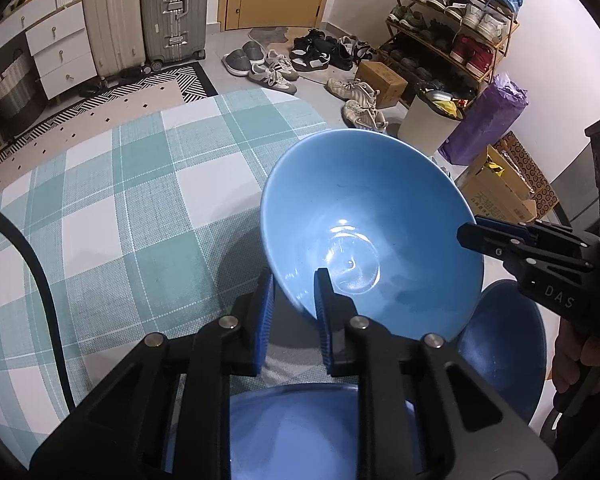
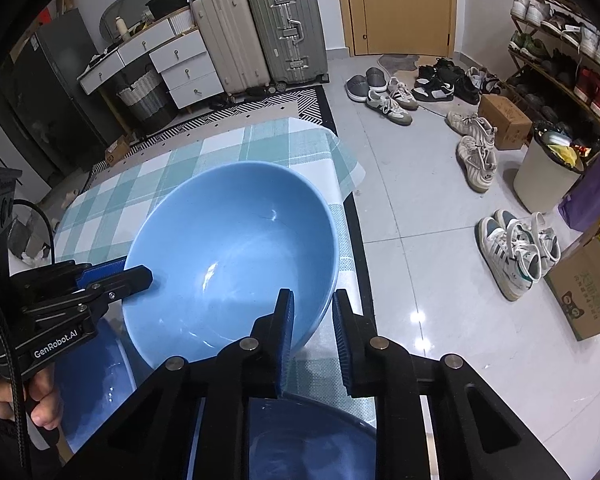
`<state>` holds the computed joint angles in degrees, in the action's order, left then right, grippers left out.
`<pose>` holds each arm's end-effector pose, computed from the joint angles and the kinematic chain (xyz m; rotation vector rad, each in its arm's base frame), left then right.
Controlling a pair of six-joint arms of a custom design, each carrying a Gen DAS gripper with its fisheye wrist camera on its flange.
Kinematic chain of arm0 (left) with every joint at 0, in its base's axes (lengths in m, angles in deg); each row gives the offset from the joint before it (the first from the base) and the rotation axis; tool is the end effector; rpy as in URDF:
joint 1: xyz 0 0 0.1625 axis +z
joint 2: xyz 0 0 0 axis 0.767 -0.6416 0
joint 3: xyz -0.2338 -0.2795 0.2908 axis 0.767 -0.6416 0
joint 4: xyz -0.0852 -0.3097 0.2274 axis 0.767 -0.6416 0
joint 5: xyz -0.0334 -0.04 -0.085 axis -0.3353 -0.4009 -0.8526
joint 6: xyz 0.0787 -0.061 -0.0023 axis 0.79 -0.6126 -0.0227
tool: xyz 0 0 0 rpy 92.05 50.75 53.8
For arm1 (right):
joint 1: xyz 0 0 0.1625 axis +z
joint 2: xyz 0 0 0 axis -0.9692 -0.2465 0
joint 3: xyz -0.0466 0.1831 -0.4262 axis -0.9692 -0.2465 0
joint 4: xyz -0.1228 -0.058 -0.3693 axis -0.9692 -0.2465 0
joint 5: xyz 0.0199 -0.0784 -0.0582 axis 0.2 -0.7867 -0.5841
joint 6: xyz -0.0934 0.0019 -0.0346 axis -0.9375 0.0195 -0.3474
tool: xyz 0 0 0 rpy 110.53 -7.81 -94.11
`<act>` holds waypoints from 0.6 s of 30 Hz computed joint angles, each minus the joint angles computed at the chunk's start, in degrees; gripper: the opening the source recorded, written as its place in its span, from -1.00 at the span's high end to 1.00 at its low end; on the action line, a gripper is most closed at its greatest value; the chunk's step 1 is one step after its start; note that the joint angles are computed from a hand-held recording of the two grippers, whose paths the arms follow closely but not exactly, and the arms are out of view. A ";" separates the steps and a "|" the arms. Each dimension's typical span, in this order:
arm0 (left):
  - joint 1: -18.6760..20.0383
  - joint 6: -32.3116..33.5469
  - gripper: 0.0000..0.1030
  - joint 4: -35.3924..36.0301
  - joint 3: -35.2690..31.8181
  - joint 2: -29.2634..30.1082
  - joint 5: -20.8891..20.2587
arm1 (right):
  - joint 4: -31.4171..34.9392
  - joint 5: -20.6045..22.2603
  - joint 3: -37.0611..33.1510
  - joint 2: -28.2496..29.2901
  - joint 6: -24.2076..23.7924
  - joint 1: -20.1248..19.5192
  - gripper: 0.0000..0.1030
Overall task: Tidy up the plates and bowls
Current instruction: 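Lift the light-blue bowl with both grippers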
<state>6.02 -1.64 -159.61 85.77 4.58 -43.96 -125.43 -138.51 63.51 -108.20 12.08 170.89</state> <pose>-0.2358 -0.7132 0.0774 0.1864 2.4640 -0.6606 0.1582 -0.7054 0.1554 0.6956 -2.5221 0.4647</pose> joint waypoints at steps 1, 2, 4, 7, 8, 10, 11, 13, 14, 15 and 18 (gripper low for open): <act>0.02 -0.01 0.67 0.02 -0.01 -0.01 0.05 | -0.10 -0.09 -0.01 0.07 -0.10 0.04 0.61; 0.02 -0.05 0.67 -0.05 0.03 -0.03 -0.01 | -0.09 -0.19 -0.02 0.05 -0.19 0.03 0.61; -0.07 -0.02 0.67 -0.14 0.01 -0.06 -0.06 | -0.23 -0.44 -0.02 0.15 -0.19 0.15 0.61; -0.29 0.21 0.67 -0.25 0.04 -0.21 0.03 | -0.26 -0.58 -0.09 0.26 -0.16 0.21 0.61; -0.34 0.24 0.67 -0.34 0.13 -0.28 0.06 | -0.26 -0.55 -0.09 0.25 -0.20 0.22 0.61; -0.34 0.23 0.67 -0.24 0.12 -0.30 0.04 | -0.42 -0.60 -0.10 0.31 -0.21 0.27 0.61; -0.34 0.23 0.67 -0.27 0.15 -0.32 0.02 | -0.28 -0.60 -0.12 0.25 -0.28 0.21 0.61; -0.45 0.28 0.67 -0.53 0.18 -0.33 0.10 | -0.62 -0.56 -0.05 0.23 -0.51 0.25 0.61; -0.59 0.46 0.67 -0.74 0.21 -0.37 0.17 | -0.91 -0.56 0.02 0.19 -0.67 0.30 0.61; -0.70 0.71 0.67 -1.05 0.20 -0.41 0.25 | -1.04 -0.49 0.15 0.02 -0.81 0.22 0.61; -0.99 0.77 0.67 -1.44 0.34 -0.68 0.27 | -1.68 -0.44 0.47 -0.26 -1.08 0.37 0.61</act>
